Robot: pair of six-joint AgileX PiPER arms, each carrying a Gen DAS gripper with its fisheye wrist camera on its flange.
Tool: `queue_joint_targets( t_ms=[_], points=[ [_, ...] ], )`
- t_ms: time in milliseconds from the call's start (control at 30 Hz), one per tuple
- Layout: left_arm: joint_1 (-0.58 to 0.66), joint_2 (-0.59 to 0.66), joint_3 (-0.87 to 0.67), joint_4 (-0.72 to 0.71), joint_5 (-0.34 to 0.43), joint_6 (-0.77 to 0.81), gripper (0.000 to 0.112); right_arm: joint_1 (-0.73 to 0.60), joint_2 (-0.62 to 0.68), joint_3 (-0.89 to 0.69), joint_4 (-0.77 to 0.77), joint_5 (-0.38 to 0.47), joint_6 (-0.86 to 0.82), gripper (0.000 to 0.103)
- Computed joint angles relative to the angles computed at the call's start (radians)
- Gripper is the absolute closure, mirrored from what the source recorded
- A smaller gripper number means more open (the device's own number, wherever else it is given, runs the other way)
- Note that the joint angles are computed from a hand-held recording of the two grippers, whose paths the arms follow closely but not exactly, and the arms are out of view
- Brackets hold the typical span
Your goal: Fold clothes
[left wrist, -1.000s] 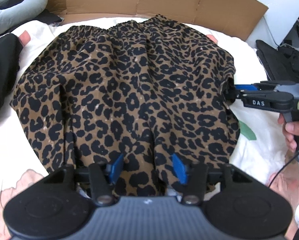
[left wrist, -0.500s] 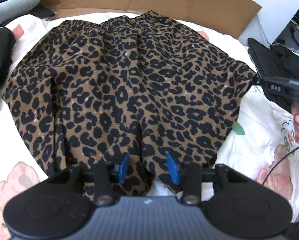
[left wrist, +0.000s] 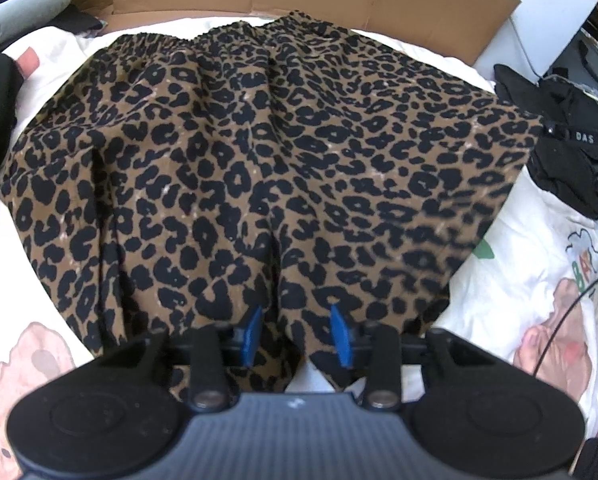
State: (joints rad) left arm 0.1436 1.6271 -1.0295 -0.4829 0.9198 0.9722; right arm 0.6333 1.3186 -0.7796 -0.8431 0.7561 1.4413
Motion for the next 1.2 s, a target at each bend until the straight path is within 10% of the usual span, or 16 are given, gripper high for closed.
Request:
queue_joint_targets(
  t_ms=[400,800,900,1033,1200],
  points=[
    [0.044,-0.035,-0.013,-0.041,0.118,0.068,0.076,-0.134,0.06,0.06,0.046,-0.089,-0.004,0.103],
    [-0.024,-0.022,-0.017,-0.054,0.149,-0.017,0.055,-0.17,0.078,0.066,0.089,-0.13,-0.062,0.103],
    [-0.057,-0.002,-0.026,-0.016,0.109,-0.088,0.064,-0.176,0.08,0.066,0.093,-0.135,-0.071,0.103],
    [-0.057,0.016,-0.052,-0.006,0.155,-0.078,0.107,-0.181,0.081,0.066,0.094,-0.138,-0.082,0.103],
    [-0.038,-0.016,-0.062,0.035,0.201,-0.012,0.109,-0.191,0.08,0.057,0.089,-0.13,-0.092,0.103]
  ],
)
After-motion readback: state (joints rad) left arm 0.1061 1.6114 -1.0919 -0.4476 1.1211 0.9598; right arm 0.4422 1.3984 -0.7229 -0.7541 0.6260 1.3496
